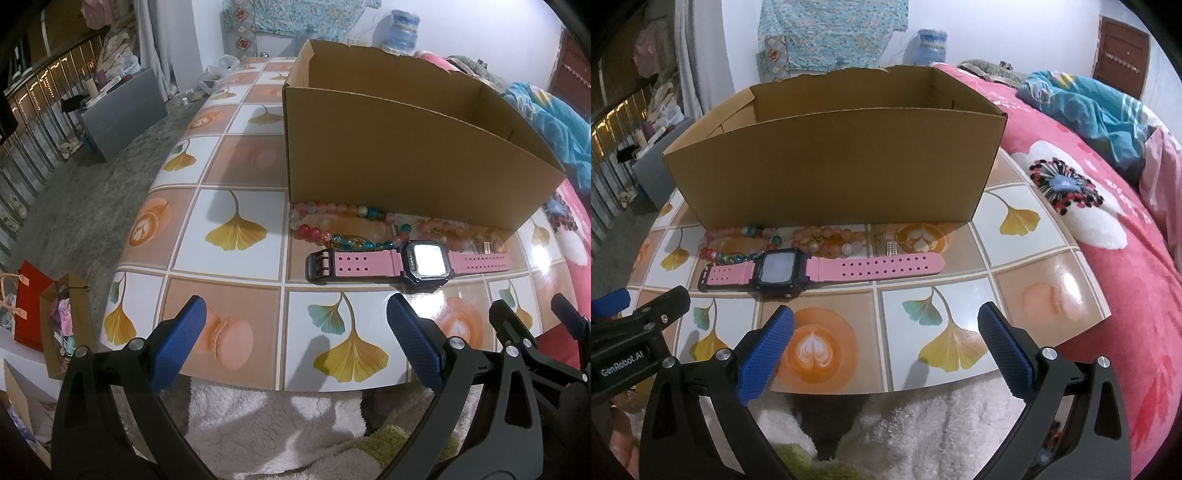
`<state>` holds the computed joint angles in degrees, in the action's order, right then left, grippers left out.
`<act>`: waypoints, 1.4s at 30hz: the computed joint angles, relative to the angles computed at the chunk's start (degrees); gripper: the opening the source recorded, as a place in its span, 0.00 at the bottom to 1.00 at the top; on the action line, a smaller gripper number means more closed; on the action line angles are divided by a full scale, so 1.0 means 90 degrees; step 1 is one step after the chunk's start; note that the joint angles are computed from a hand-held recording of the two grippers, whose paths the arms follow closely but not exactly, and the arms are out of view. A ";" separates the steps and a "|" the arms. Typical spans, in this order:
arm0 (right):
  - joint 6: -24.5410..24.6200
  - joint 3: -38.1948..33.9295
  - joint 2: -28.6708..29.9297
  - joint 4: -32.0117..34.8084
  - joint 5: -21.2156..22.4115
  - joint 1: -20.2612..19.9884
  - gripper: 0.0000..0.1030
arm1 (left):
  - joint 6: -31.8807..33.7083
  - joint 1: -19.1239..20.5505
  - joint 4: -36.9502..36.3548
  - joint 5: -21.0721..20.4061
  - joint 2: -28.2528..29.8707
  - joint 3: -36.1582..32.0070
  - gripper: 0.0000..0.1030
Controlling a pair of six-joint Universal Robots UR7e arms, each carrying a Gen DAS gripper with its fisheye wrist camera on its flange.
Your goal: Organize jewelry
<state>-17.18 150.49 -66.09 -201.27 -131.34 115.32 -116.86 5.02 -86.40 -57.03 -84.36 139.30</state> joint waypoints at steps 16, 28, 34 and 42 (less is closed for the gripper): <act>-0.1829 0.0217 -0.0356 -0.0504 0.1634 -0.0842 0.94 | 0.0640 -0.0037 -0.0478 0.0353 -0.0669 0.0615 0.92; -0.3798 -0.0843 -0.0190 0.2280 0.2890 -0.0942 0.65 | 0.0814 -0.1144 -0.1047 0.1247 -0.2602 0.1779 0.92; -0.4341 -0.1174 0.0013 0.3080 0.2595 -0.0815 0.55 | 0.1265 -0.1110 -0.1371 0.1427 -0.2821 0.1983 0.92; -0.4911 -0.1306 0.0156 0.3450 0.2061 -0.0508 0.49 | 0.1968 -0.1141 -0.1345 0.1441 -0.2209 0.1867 0.92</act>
